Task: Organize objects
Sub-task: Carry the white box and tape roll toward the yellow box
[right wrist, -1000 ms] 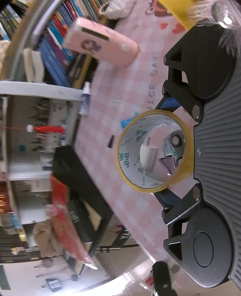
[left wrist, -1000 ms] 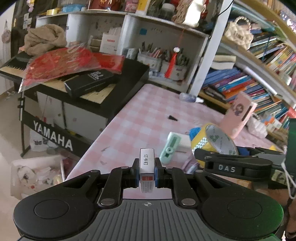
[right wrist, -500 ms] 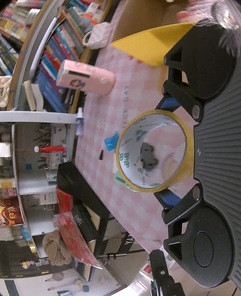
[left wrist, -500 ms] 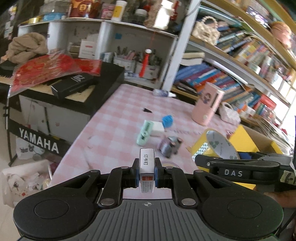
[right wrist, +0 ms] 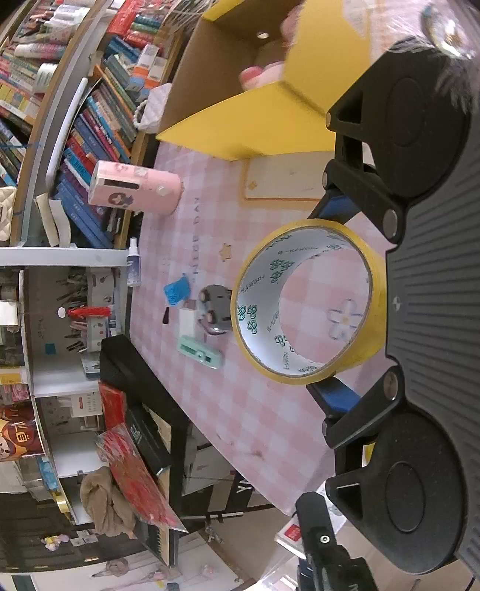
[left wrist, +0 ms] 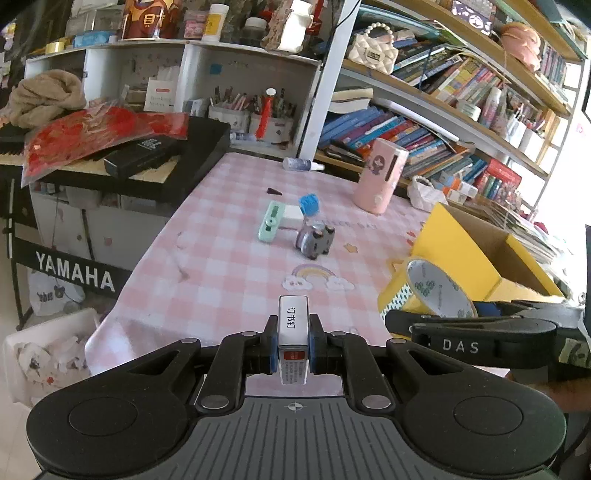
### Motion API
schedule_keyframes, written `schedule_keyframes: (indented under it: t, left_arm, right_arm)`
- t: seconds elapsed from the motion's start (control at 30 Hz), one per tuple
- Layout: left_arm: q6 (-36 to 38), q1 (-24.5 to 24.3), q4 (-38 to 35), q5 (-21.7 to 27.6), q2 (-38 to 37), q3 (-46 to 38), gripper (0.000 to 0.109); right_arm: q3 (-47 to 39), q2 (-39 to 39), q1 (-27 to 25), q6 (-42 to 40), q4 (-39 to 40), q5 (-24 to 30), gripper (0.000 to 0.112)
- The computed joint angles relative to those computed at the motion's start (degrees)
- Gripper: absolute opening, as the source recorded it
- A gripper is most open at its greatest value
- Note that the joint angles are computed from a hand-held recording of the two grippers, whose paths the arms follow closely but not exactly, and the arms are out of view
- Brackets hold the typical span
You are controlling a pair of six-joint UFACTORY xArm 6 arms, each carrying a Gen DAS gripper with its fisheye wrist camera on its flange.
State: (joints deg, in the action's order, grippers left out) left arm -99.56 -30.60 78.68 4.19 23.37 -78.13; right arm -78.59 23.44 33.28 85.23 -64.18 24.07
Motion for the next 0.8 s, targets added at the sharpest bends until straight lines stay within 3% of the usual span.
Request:
schedule_keyframes:
  t: [0.23, 0.5, 0.7, 0.8]
  left_arm:
    - [-3.0, -1.4, 5.1, -0.8, -3.3, 3.4, 0.013]
    - [-1.6, -3.2, 6.9, -4.3, -3.8, 4.3, 0.013]
    - [7.9, -4.8, 0.1, -8.2, -1.8, 3.5, 0.013]
    - [18.8, -5.9, -9.7, -10.2, -0.5, 3.6, 0.013]
  right_arm:
    - [8.0, -6.3, 2.3, 9.5, -4.7, 2.7, 0.084]
    - [17.9, -13.9, 5.7, 18.1, -6.1, 7.7, 0.084]
    - [24.9, -19.9, 8.0, 23.5, -3.9, 13.1, 0.084]
    - [28.0, -22.8, 9.1, 25.5, -2.4, 16.3, 0.084]
